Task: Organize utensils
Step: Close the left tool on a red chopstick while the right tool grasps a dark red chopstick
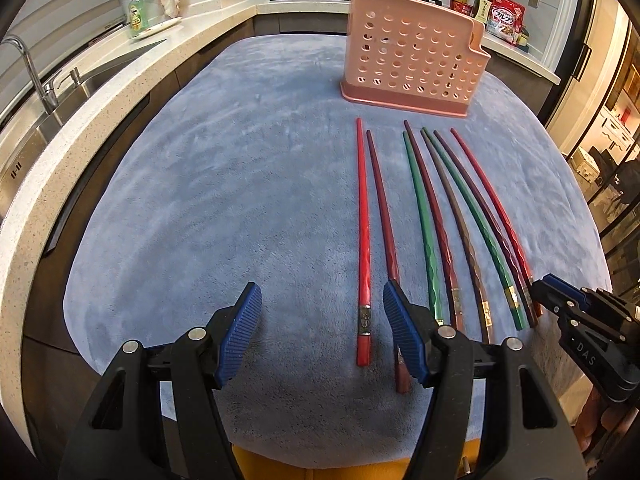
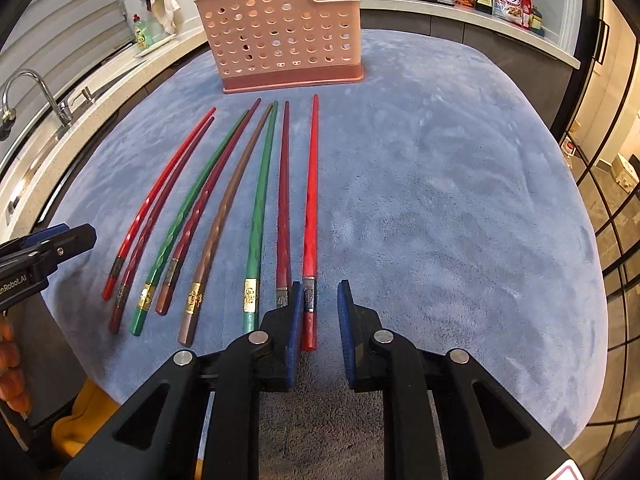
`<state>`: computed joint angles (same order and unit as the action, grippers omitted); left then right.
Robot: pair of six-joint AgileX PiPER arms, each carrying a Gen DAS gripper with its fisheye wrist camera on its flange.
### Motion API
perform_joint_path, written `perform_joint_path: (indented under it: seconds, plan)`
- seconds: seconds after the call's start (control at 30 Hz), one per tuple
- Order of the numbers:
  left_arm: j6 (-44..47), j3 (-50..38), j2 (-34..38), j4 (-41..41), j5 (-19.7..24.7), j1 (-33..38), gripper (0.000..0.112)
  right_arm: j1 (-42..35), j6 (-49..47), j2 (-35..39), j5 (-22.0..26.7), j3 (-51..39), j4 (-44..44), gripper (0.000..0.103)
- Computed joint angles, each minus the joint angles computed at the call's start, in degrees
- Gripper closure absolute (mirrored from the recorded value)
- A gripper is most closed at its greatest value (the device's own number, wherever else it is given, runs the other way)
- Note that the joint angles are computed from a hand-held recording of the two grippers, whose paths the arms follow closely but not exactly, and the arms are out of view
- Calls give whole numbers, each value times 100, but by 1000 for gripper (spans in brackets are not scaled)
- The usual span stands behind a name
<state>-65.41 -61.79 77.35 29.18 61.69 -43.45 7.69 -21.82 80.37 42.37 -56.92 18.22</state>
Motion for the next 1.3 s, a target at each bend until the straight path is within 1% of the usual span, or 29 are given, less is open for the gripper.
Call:
perform_joint_path:
  seconds: [0.13, 0.2, 0.23, 0.7, 0.77, 0.87, 0.97, 1.03, 1.1, 1.17, 1.27, 1.3]
  plan:
    - [0, 25, 22, -44, -48, -3, 52, 64, -15, 26, -47, 27, -23, 90]
    - [-2, 37, 35, -76, -65, -10, 52, 93, 101, 54, -68, 44, -155, 94]
    - [0, 47, 33, -93, -77, -9, 52, 61, 68, 68, -61, 46, -119, 95]
    - [251, 206, 134, -469, -365, 127, 53, -22, 75, 44, -12, 40, -94, 96]
    - [391, 273, 137, -648, -503, 213, 57, -33, 64, 37, 0, 42, -92, 96]
    - [457, 332, 150, -781, -597, 254, 63, -38, 56, 46, 19, 26, -90, 96]
    - [427, 330, 184, -723, -594, 232, 70, -31, 62, 54, 17, 18, -94, 96]
    - [413, 340, 198, -699, -583, 235, 78, -37, 59, 62, 34, 4, -92, 96]
    - [409, 347, 185, -687, -590, 222, 80, -35, 65, 61, 33, 5, -94, 96]
    - [462, 354, 183, -710, -624, 227, 85, -30, 72, 61, 39, -2, -104, 96]
    - [543, 317, 210, -731, -602, 214, 96, -34, 59, 57, 30, -3, -94, 96]
    - [620, 305, 212, -784, -619, 227, 102, -35, 54, 52, 28, -1, -89, 96]
